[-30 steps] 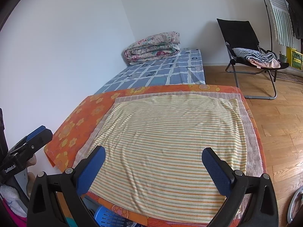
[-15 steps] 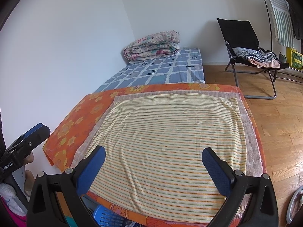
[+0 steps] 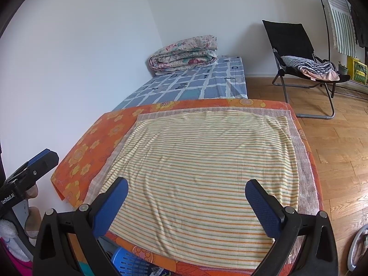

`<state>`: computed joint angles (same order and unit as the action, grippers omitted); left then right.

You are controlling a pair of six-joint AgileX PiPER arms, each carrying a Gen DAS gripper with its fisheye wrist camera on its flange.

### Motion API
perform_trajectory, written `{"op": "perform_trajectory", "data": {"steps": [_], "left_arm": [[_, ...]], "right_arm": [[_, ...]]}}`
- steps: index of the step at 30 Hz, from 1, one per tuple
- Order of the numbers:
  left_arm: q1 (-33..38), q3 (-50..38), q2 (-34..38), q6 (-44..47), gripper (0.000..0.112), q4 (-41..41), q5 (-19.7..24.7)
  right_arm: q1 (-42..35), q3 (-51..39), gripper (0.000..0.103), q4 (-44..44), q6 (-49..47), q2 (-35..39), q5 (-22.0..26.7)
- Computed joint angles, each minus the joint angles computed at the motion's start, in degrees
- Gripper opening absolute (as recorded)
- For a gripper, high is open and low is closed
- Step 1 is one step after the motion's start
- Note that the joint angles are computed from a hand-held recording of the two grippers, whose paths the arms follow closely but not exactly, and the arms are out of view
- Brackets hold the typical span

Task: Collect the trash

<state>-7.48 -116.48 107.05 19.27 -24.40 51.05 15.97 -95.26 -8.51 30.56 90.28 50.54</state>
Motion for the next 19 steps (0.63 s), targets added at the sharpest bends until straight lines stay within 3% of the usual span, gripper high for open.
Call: {"op": "perform_trajectory", "data": {"steps": [19], "left_arm": [[0.02,1.12,-0.42,0.2,0.102,0.35,-0.92]], "right_arm": [[-0.01,-0.62,0.103,1.42,0.17,0.96,1.1]]}}
